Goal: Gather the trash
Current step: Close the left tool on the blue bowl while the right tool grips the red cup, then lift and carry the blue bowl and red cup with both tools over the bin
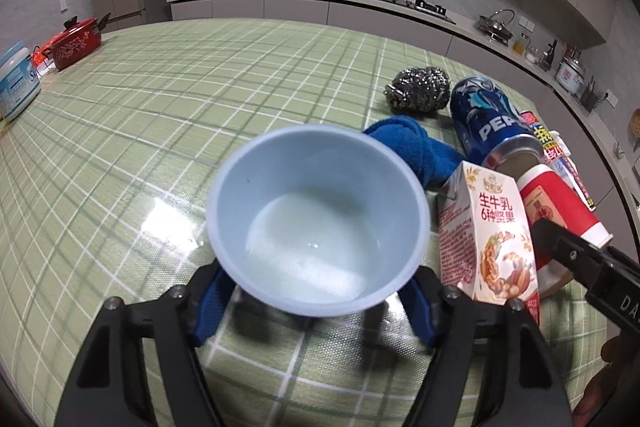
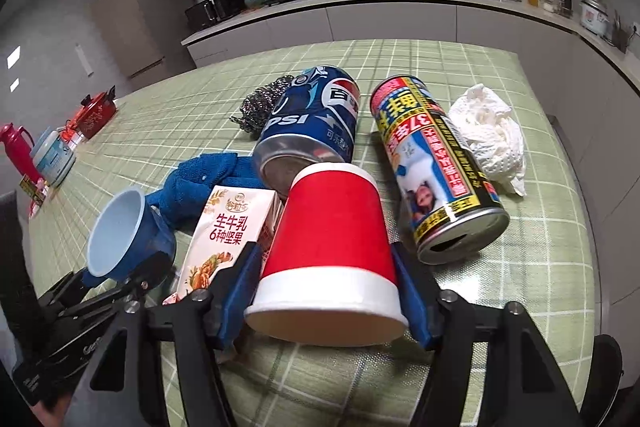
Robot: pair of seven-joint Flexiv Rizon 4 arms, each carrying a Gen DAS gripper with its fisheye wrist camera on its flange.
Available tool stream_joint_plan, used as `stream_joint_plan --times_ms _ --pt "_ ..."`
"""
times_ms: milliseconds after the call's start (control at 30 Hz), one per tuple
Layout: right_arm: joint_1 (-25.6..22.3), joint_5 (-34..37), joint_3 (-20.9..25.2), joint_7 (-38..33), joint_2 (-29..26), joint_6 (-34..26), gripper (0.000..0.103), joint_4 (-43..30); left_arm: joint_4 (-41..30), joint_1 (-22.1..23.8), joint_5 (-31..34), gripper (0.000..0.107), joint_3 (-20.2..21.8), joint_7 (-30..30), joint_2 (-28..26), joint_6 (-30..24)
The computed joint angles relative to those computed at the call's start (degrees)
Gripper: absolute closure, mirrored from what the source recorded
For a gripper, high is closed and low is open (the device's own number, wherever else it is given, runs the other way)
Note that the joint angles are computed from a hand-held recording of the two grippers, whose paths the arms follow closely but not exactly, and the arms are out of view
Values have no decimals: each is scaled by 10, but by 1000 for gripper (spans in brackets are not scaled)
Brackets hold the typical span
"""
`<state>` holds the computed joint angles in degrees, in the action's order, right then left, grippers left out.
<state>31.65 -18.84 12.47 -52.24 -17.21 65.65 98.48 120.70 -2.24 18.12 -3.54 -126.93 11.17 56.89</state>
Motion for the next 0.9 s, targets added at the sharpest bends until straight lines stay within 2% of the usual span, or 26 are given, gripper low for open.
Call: stream_joint_plan --times_ms 233,533,900 --pt "-2 -3 3 -13 15 11 46 18 3 5 31 33 -14 -23 25 -1" --pt "-5 -31 2 -24 44 21 47 50 9 3 49 33 -40 -58 60 -34" --pt "-32 -14 16 -64 96 41 48 103 -3 -16 70 33 -85 -116 86 -88"
